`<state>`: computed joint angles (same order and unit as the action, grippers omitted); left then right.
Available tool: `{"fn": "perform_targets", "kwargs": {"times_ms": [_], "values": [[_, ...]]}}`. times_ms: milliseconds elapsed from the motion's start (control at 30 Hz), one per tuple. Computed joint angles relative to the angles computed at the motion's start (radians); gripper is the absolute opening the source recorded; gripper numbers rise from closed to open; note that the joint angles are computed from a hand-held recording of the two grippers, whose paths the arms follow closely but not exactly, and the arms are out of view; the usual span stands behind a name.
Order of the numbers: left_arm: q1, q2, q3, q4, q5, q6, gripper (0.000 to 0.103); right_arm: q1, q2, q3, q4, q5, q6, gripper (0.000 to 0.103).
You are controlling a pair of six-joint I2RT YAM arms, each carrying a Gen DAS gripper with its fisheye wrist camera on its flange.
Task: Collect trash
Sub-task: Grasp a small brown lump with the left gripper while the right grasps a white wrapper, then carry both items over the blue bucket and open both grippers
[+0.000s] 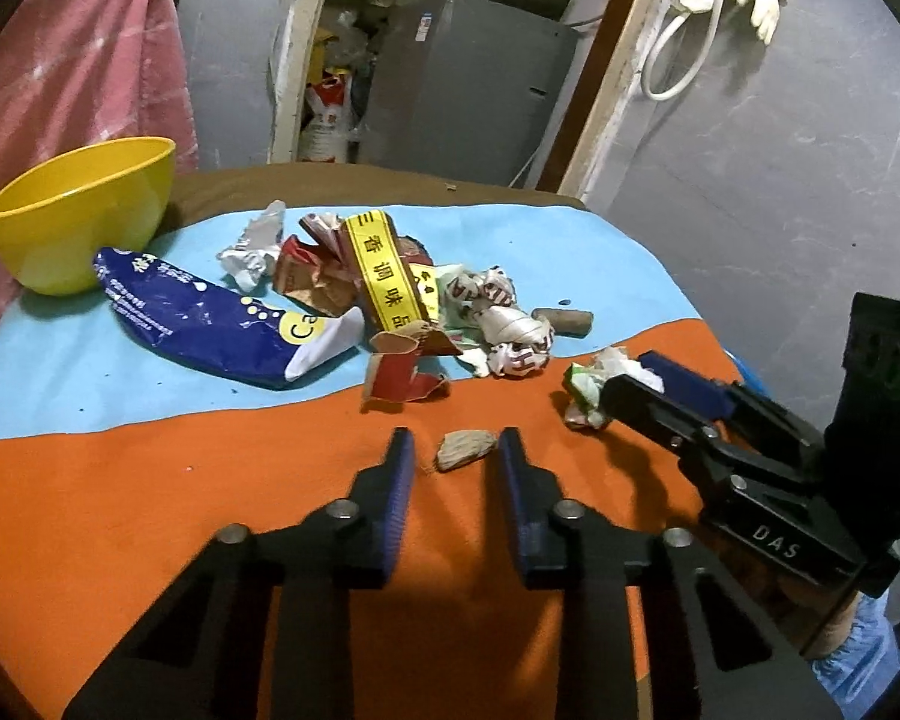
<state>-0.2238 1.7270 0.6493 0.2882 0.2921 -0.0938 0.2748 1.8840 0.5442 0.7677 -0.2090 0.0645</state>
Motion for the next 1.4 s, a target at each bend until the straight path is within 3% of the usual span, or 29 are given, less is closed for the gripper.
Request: {"fn": "perform_targets", "kwargs": {"times_ms": [33, 200, 267, 467, 733, 933, 1167, 1400], "values": [[0.0, 0.0, 0.005, -0.008, 0.001, 0.002, 0.011, 0.0, 0.001, 0.0, -0.001, -0.008, 0.0, 0.04], [-0.024, -0.006, -0.008, 0.021, -0.017, 0.004, 0.01, 0.01, -0.008, -0.012, 0.001, -0.028, -0.017, 0.013], [-0.042, -0.019, -0.025, 0.045, -0.05, 0.0, 0.01, 0.014, -0.012, -0.024, 0.019, -0.018, -0.018, 0.01], [-0.114, -0.075, -0.065, 0.113, -0.136, -0.019, 0.01, -0.007, -0.05, -0.114, 0.169, 0.025, 0.004, 0.008], [-0.246, -0.043, 0.041, 0.116, -0.19, -0.091, 0.01, -0.101, -0.135, -0.263, 0.41, 0.105, 0.011, 0.008], [-0.376, 0.109, 0.254, 0.063, -0.193, -0.103, 0.01, -0.255, -0.154, -0.321, 0.515, 0.166, 0.023, 0.008], [-0.48, 0.397, 0.699, -0.198, -0.144, -0.125, 0.01, -0.48, -0.086, -0.314, 0.524, 0.121, 0.08, 0.008], [-0.519, 0.661, 1.117, -0.454, -0.12, -0.147, 0.01, -0.651, -0.006, -0.254, 0.425, 0.038, 0.111, 0.009]]}}
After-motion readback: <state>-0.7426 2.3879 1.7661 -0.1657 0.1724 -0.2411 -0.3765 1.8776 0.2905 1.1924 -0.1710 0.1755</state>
